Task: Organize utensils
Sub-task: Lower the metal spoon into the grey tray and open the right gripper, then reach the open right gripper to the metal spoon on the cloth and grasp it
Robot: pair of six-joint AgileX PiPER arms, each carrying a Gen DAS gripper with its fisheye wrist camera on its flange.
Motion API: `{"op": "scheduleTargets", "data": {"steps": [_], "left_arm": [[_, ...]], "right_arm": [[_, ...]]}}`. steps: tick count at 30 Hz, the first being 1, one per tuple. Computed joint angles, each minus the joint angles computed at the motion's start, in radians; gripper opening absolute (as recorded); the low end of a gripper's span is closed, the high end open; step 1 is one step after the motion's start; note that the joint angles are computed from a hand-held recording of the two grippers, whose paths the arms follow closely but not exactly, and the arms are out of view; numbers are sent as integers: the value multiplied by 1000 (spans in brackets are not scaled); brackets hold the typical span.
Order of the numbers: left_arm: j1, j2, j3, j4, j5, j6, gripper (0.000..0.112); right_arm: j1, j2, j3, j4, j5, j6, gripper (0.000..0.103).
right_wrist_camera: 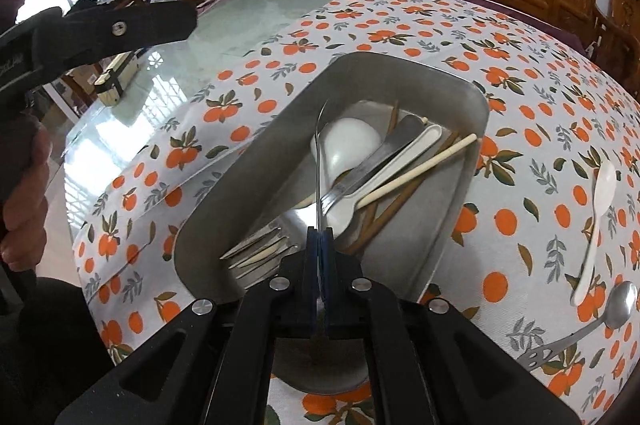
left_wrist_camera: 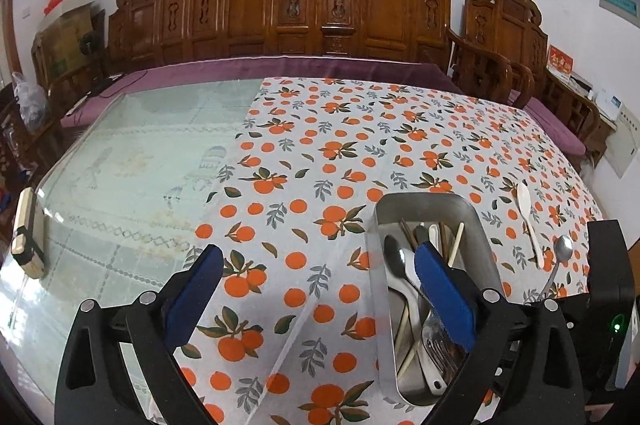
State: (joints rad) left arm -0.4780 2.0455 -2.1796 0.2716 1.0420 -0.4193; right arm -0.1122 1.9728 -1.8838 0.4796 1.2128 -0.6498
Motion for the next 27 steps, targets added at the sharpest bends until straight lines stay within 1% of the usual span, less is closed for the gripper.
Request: {"op": "scheduleTargets", "data": {"steps": [7, 11, 16, 20, 21, 22, 24, 27], "left_arm": [[-6, -2, 2, -1, -2, 0, 93], [-15, -5, 10, -13, -11, -13, 93], [-41, -3, 4, -12, -23, -26, 93], [-74, 20, -32, -11, -12, -32, 93], [-86, 28, -42, -1, -8, -35, 93], [-99, 39, -60, 5, 0, -35, 93], [-116, 53, -82, 5, 5, -33, 93], [-145, 73, -113, 5, 15, -27, 93]], "right_arm": [[-46, -55, 34, 56, -4, -71, 6], [-144, -102, 72, 109, -1, -122, 6], [-280, -136, 103, 111, -15, -179, 8], [-375, -138, 121, 91, -40, -211, 24], [-396, -130, 120, 79, -48, -212, 27], [-419, -121, 118, 54, -69, -208, 28], [-448, -110, 126, 20, -113, -204, 34], [-478, -69, 103, -14, -140, -175, 42]]}}
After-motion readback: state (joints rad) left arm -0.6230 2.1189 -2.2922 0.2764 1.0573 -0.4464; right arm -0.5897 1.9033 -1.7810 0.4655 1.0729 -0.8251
